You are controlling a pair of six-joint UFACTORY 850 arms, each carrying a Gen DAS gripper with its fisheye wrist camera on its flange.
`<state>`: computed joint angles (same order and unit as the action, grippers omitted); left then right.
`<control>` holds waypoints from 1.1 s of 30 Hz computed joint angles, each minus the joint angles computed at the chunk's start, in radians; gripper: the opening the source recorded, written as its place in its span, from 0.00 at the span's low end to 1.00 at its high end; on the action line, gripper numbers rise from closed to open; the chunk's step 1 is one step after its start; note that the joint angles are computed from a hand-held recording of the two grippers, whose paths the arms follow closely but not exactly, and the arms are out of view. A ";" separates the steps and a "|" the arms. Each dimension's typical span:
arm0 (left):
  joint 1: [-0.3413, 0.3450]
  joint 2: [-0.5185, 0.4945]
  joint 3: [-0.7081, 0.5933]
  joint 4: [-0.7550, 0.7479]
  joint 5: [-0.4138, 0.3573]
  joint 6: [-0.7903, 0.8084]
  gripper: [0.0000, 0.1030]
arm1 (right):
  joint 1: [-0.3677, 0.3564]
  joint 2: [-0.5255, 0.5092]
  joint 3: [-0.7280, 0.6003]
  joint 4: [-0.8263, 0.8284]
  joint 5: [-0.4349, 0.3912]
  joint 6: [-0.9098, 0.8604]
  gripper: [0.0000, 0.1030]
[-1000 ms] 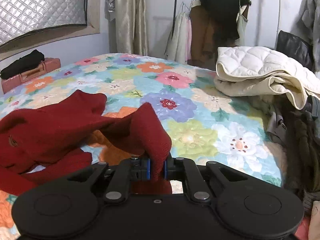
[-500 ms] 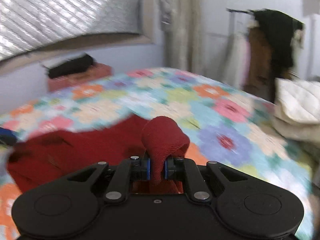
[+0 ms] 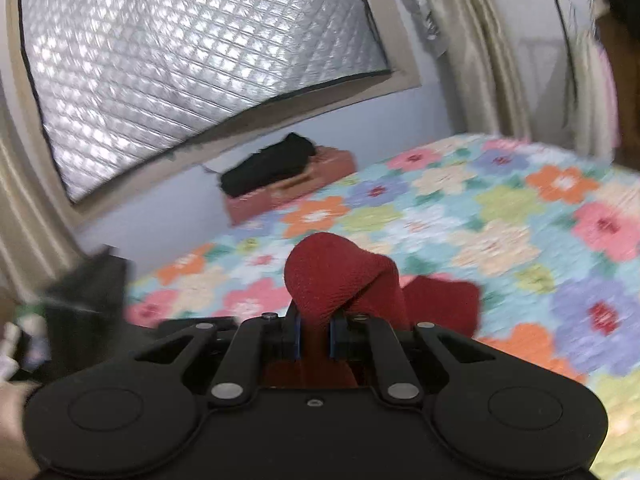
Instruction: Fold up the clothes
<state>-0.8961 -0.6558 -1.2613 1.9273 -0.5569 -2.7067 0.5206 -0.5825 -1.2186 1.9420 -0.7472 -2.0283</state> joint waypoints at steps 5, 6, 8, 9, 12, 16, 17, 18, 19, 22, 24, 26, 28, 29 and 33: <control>0.014 -0.002 0.005 -0.100 -0.001 0.087 0.06 | -0.011 -0.033 -0.021 -0.087 -0.053 0.116 0.21; 0.020 0.000 0.004 -0.174 -0.012 0.144 0.06 | -0.013 -0.029 -0.009 -0.051 -0.042 0.095 0.22; 0.036 0.010 0.017 -0.257 -0.025 0.182 0.06 | -0.026 -0.024 0.021 0.035 -0.042 0.057 0.25; 0.052 0.028 0.043 -0.256 -0.011 0.138 0.06 | -0.031 -0.021 0.035 0.078 -0.029 0.038 0.26; 0.080 0.075 0.100 -0.326 -0.044 0.134 0.06 | -0.037 -0.028 0.048 0.151 0.037 0.006 0.28; 0.094 0.126 0.158 -0.470 -0.170 0.278 0.06 | -0.052 -0.065 0.029 0.112 0.081 0.105 0.35; 0.096 0.139 0.174 -0.499 -0.205 0.312 0.05 | -0.056 -0.069 0.031 0.099 0.085 0.124 0.40; 0.098 0.151 0.190 -0.524 -0.241 0.343 0.05 | -0.055 -0.075 0.031 0.091 0.094 0.137 0.42; 0.102 0.165 0.209 -0.545 -0.266 0.364 0.05 | -0.053 -0.082 0.030 0.085 0.108 0.145 0.46; 0.123 0.215 0.276 -0.599 -0.301 0.398 0.05 | -0.042 -0.102 0.026 0.064 0.157 0.151 0.52; 0.138 0.247 0.319 -0.632 -0.325 0.420 0.05 | -0.034 -0.119 0.016 0.044 0.182 0.169 0.54; 0.148 0.263 0.345 -0.652 -0.331 0.432 0.05 | -0.028 -0.136 0.009 0.016 0.185 0.207 0.57; 0.159 0.268 0.361 -0.666 -0.318 0.442 0.05 | -0.024 -0.149 0.004 -0.009 0.188 0.238 0.57; 0.169 0.272 0.369 -0.671 -0.307 0.453 0.05 | -0.021 -0.155 0.002 -0.019 0.189 0.249 0.57; 0.219 0.288 0.387 -0.721 -0.280 0.562 0.05 | 0.021 -0.153 -0.011 -0.063 0.327 0.235 0.25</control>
